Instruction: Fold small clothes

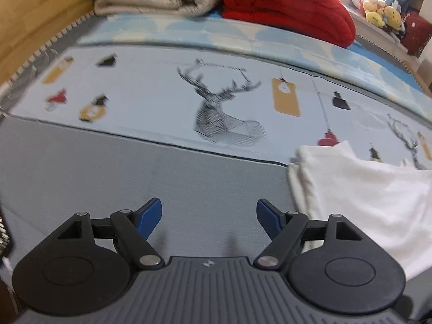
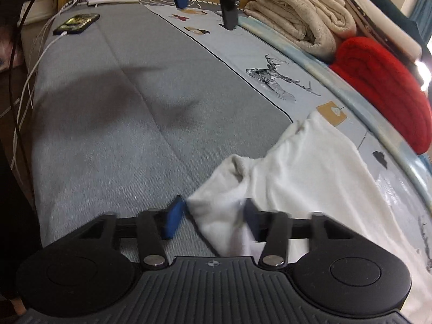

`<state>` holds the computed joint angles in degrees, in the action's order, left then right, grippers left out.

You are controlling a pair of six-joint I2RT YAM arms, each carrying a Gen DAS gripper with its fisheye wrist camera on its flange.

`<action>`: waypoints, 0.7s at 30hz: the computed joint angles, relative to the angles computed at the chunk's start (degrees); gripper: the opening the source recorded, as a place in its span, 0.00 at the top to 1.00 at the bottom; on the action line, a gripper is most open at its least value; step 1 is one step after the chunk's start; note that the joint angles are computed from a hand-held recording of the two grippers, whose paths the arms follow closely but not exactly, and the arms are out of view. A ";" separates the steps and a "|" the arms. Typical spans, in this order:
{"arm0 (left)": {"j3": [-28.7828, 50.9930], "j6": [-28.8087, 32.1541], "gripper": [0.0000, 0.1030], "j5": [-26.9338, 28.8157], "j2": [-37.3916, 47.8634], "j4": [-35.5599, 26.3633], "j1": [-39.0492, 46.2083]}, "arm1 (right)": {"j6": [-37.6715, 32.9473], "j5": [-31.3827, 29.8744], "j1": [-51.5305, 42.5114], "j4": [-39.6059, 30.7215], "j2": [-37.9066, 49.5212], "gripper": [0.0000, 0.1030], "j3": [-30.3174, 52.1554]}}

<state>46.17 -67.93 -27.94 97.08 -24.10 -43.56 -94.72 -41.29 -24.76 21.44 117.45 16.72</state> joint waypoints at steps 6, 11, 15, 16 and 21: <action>1.89 -0.59 0.21 7.54 4.67 8.54 3.85 | -1.68 -3.00 -2.60 -10.48 -3.56 0.89 3.34; 8.02 -0.40 0.21 11.83 11.55 12.43 5.13 | -7.32 -8.21 -8.21 -30.09 -9.74 0.89 9.03; 14.57 0.33 0.19 14.50 17.32 12.37 5.28 | -9.42 -9.87 -10.93 -40.04 -10.90 0.89 13.55; 16.28 0.44 0.19 15.18 18.76 12.18 5.26 | -9.88 -10.09 -11.48 -41.80 -10.88 0.89 14.46; 24.08 1.55 0.19 17.16 25.07 9.31 5.15 | -12.33 -10.68 -13.63 -49.15 -10.23 0.90 18.42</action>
<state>70.25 -66.38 -10.78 122.15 -14.79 -38.41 -107.05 -51.97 -38.39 -27.71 107.21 35.14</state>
